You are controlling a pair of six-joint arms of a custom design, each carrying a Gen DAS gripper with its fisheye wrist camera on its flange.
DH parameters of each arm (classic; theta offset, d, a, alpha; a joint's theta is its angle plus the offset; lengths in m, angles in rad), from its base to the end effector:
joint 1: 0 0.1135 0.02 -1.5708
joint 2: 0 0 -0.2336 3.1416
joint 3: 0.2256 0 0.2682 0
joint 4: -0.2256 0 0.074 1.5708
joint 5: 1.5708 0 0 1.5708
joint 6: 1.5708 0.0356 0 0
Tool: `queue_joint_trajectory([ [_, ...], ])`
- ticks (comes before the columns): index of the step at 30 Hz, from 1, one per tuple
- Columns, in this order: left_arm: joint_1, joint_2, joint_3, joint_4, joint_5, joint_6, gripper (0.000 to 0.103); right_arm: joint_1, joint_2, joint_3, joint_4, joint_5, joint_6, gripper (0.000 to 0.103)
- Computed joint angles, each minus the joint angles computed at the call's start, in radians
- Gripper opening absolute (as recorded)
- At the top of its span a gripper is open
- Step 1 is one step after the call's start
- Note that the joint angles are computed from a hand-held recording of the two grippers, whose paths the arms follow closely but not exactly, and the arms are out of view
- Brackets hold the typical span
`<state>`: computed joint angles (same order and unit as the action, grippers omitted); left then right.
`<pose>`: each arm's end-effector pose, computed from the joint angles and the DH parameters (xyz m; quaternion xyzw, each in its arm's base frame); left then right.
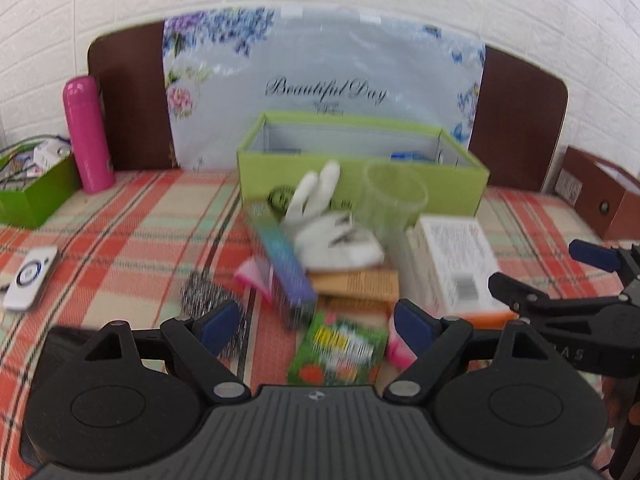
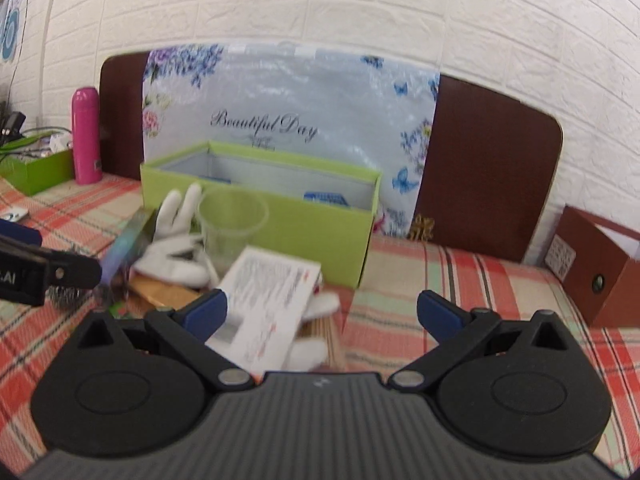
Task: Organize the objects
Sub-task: 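Grasp the white-orange box with the right tool while the left grasps the green plant box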
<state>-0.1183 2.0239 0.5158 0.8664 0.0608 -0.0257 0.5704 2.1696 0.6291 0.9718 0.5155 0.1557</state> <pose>0.2840 -0.0359 0.0008 0.0550 0.8920 -0.0593 0.4447 0.2687 0.1515 -0.0095 -0.0548 0.8551 -0.0441 0.5136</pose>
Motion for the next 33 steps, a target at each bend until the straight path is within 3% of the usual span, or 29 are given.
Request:
queue_joint_trajectory([
  [10,0.049,0.098,-0.005,0.056,0.082,0.078,0.088,0.033,0.120,0.149,-0.093,-0.061,0.046,0.101],
  [12,0.027,0.125,0.017,0.068,0.074,0.084,0.088,0.016,0.122,0.155,-0.106,-0.102,0.042,0.076],
  [14,0.011,0.160,0.055,0.068,0.077,0.086,0.087,-0.014,0.100,0.122,-0.099,-0.168,0.059,0.070],
  [16,-0.006,0.197,0.110,0.039,0.076,0.084,0.082,-0.035,0.069,0.067,-0.068,-0.198,0.062,0.069],
  [17,-0.012,0.213,0.141,0.011,0.078,0.084,0.074,-0.044,0.052,0.028,-0.033,-0.204,0.055,0.069],
  [21,-0.027,0.269,0.234,-0.070,0.061,0.080,0.067,-0.097,-0.023,-0.136,0.060,-0.289,0.035,0.069],
  [26,-0.028,0.209,0.171,-0.108,0.063,0.092,0.066,-0.125,-0.053,-0.282,0.105,-0.353,0.024,0.069],
  [30,-0.072,0.160,0.050,-0.053,0.009,0.118,0.066,-0.112,-0.024,-0.325,0.112,-0.357,0.049,0.069],
  [33,-0.101,0.174,0.032,-0.010,-0.049,0.095,0.073,-0.085,-0.011,-0.321,0.112,-0.315,0.080,0.078],
])
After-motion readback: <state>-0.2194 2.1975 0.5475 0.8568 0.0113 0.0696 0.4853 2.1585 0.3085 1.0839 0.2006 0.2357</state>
